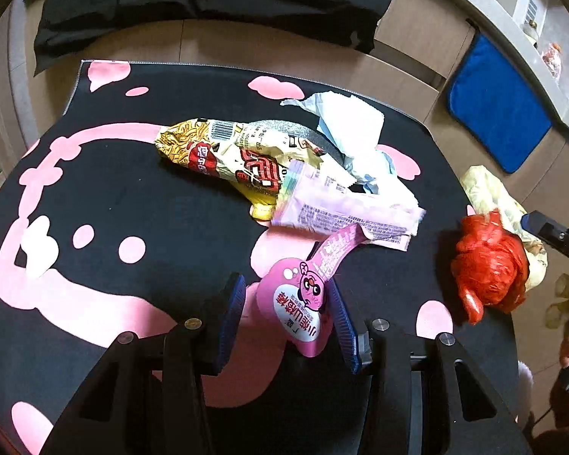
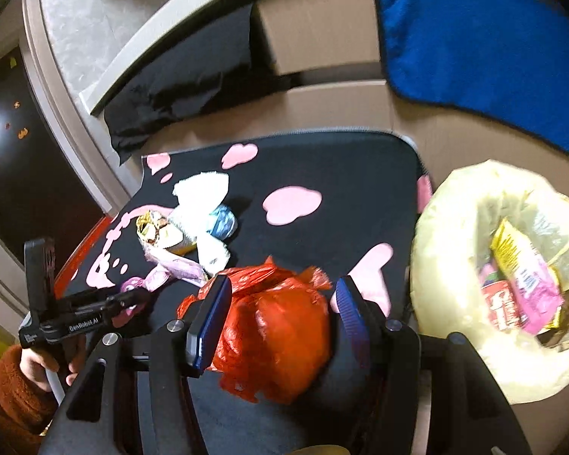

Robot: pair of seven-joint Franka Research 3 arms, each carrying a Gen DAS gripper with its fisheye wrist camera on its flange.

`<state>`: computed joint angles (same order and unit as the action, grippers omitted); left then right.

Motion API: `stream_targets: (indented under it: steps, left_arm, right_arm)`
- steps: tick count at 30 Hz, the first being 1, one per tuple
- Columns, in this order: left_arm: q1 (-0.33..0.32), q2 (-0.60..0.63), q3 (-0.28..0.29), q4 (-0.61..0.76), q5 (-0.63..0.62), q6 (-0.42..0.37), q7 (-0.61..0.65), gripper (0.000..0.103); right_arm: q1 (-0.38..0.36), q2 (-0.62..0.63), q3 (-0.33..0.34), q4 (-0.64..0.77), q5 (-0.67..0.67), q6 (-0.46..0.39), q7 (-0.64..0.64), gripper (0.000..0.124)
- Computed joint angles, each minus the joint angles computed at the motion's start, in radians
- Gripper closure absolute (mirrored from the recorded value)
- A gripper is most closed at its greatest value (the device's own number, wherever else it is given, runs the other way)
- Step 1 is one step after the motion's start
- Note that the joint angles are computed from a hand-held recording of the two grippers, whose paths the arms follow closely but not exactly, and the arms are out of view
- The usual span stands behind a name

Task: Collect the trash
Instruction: 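Grasp the pink cartoon-label packet with the left tool while the right tool holds the red bag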

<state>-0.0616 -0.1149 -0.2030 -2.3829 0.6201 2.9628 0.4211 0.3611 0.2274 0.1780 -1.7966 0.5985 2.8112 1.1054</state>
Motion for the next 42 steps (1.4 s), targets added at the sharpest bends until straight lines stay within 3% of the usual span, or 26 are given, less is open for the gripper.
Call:
stream_targets:
  steps: [5,9,13,16,21,26,28,32,35,40,42]
  left_arm:
    - [0.02,-0.038,-0.014,-0.024,0.034,0.016,-0.08,0.08]
    - [0.059,-0.104,-0.048,-0.044,0.104,0.003,-0.159,0.082]
    - [0.081,-0.168,-0.066,-0.063,0.131,-0.023,-0.204,0.084]
    - [0.079,-0.196,-0.064,-0.073,0.113,-0.029,-0.196,0.086]
    - [0.095,-0.225,-0.089,-0.077,0.126,-0.047,-0.192,0.086]
    - [0.032,-0.21,-0.035,-0.094,0.032,-0.017,-0.089,0.086]
    - [0.051,-0.213,-0.05,-0.104,0.032,0.003,-0.089,0.082]
    - [0.109,-0.246,-0.078,-0.14,0.064,0.02,-0.112,0.064]
    - [0.109,-0.28,-0.038,-0.199,0.021,0.06,-0.097,0.061]
    - [-0.027,-0.274,0.125,-0.276,-0.159,0.132,0.053,0.058]
    - [-0.038,-0.256,0.124,-0.27,-0.188,0.115,0.092,0.058]
  right_arm:
    - [-0.032,-0.013,0.029,0.003,0.089,-0.055,-0.119,0.069]
    - [-0.032,-0.018,0.034,0.016,0.141,-0.131,-0.252,0.069]
    - [0.018,-0.013,0.013,0.008,0.037,-0.104,-0.287,0.069]
    - [0.068,0.011,-0.025,0.008,-0.129,-0.064,-0.201,0.067]
    - [0.053,0.037,-0.004,0.002,-0.15,-0.017,-0.209,0.06]
    - [0.077,0.038,-0.027,-0.002,-0.224,-0.012,-0.127,0.059]
    - [0.099,0.03,-0.05,-0.009,-0.295,-0.016,-0.064,0.059]
    - [0.12,0.001,-0.068,-0.043,-0.389,0.003,0.039,0.072]
    - [0.096,-0.027,-0.036,-0.07,-0.343,0.015,0.04,0.079]
    - [0.052,-0.062,0.014,-0.086,-0.143,0.032,-0.018,0.082]
    - [0.04,-0.061,0.023,-0.069,-0.068,0.019,-0.038,0.082]
